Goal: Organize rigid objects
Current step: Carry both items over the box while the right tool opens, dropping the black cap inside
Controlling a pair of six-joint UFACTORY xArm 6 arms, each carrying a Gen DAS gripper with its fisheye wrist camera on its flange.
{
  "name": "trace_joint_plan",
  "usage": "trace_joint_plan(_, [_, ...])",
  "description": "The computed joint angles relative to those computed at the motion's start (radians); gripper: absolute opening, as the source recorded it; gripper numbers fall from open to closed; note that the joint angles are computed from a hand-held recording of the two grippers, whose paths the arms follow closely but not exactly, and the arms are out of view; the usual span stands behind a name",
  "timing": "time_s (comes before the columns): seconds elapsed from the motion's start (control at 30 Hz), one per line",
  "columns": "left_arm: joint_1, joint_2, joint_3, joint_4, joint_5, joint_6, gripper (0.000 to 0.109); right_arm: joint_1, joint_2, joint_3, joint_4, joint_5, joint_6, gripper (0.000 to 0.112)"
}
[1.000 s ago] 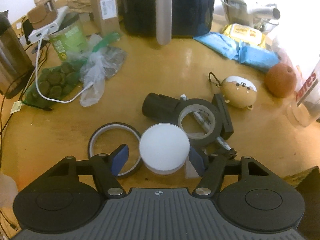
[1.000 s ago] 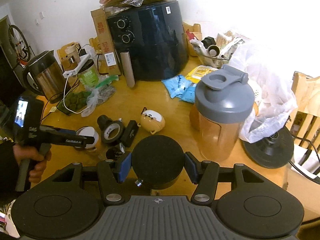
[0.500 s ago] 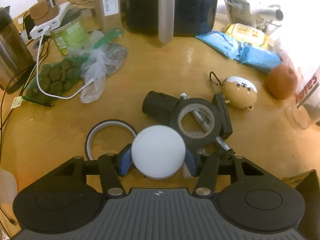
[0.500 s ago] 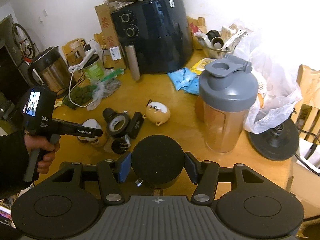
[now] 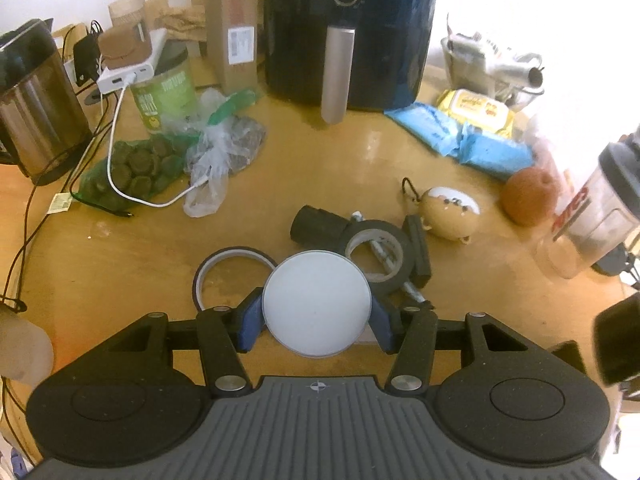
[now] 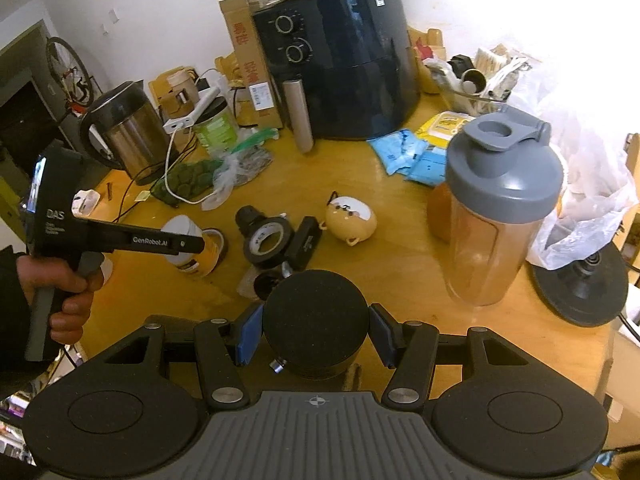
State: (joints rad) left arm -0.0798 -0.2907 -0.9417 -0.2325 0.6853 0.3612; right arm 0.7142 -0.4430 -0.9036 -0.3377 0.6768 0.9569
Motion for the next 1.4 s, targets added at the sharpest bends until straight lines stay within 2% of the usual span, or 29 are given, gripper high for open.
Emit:
trace_joint_plan(0.43, [0.032, -0.176, 0.066, -0.093, 0.077, 0.076, 0.053, 0.031, 0.023, -0.007, 0.017, -0.030, -0.004, 0.059])
trace_joint_plan(1.03, [0.109, -0.341, 0.174, -0.235, 0.259, 0.230, 0.053, 0.069, 0.065, -0.030, 0.043, -0.032, -0.007, 0.059])
trace_joint_plan(1.23, [0.106, -0.353, 0.217, -0.220, 0.266, 0.250, 0.053, 0.089, 0.100, -0.044, 0.069, -0.024, -0.023, 0.059])
trace_joint_plan(1.4, [0.092, -0.351, 0.251, -0.180, 0.233, 0.248, 0.053, 0.102, 0.130, -0.048, 0.061, -0.011, -0.012, 0.059])
